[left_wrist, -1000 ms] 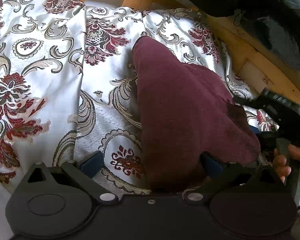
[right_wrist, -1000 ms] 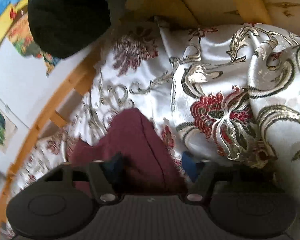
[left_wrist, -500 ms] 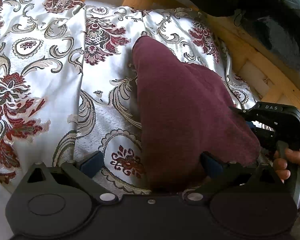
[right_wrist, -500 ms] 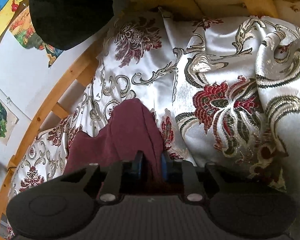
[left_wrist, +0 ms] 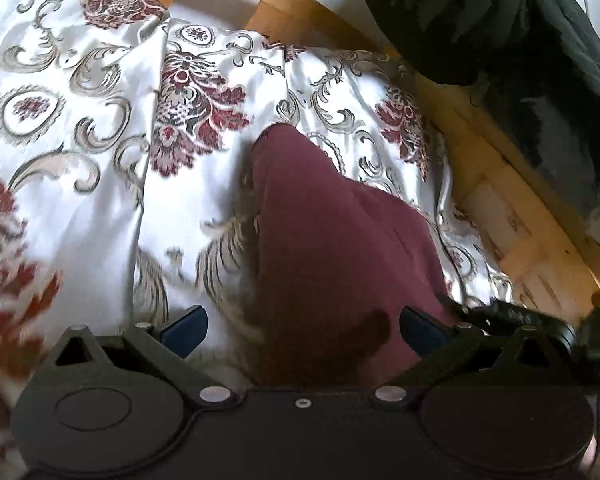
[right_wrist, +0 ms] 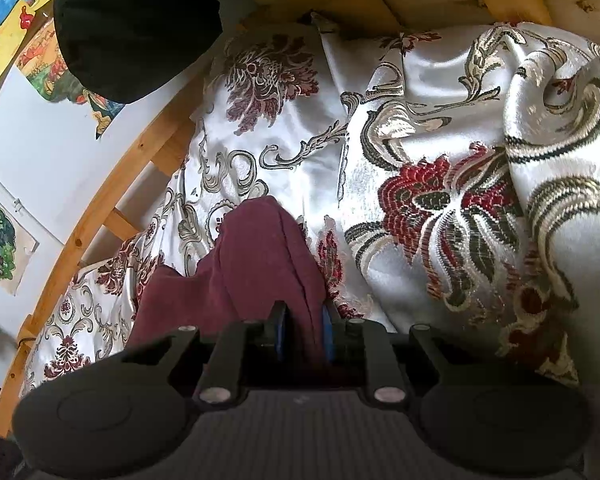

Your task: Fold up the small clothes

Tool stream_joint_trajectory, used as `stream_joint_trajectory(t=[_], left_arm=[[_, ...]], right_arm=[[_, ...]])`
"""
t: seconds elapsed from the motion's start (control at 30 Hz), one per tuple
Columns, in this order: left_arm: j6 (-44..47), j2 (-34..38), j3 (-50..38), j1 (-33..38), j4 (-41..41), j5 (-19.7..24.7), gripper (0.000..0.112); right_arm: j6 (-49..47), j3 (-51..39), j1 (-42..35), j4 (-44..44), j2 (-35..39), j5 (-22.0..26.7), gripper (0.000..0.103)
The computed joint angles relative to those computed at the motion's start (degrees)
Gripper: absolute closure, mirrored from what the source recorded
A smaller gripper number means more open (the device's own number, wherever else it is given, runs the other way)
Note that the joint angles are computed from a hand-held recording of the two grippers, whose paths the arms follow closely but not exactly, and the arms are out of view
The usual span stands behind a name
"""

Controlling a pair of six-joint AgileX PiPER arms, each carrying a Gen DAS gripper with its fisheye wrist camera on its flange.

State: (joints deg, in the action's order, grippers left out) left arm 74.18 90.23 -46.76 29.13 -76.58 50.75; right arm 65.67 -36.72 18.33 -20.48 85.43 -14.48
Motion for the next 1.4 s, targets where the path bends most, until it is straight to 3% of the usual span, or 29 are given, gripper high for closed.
stream_joint_trajectory(t=[0.17, 0.37, 0.6, 0.9, 1.07, 1.13, 1.23, 1.33, 1.4], left_arm=[[-6.3, 7.0, -6.3, -1.0, 1.1, 2.2, 0.018], [-8.0, 8.4, -9.2, -4.5, 5.0, -1.4, 0.022], [-8.0, 7.7, -9.5, -6.2, 7.4, -4.2, 0.023], [-8.9, 7.3, -9.8, -6.9, 8.4, -4.9, 0.023], [-10.3, 7.4, -10.4, -6.7, 9.2, -4.3, 0.022], [-11.7, 7.6, -11.5, -5.8, 9.5, -2.3, 0.022], [-6.7, 8.2, -11.1, -2.3, 3.0, 2.2, 0.022], [-9.4, 10.2, -12.8, -0.8, 2.7, 4.5, 0.035], [-11.2, 12.0, -13.9, -0.4, 3.3, 6.4, 0.054]], right_arm=[[3.0, 0.3, -0.8, -3.1, 0.5, -1.5, 0.081], [4.9, 1.0, -1.4, -4.0, 0.6, -3.5, 0.074], [4.7, 0.0, -0.3, -6.2, 0.5, -3.5, 0.048], [0.4, -2.6, 2.0, -5.0, 0.7, 2.2, 0.048], [3.4, -2.5, 1.4, -8.3, 0.7, 1.8, 0.048], [3.7, -2.4, 1.4, -8.8, 0.7, 1.8, 0.048], [4.3, -2.5, 1.3, -9.2, 0.8, 1.7, 0.049], [3.7, -2.4, 1.4, -8.1, 0.7, 1.8, 0.05], [3.2, -2.4, 1.6, -7.7, 0.6, 1.9, 0.05]])
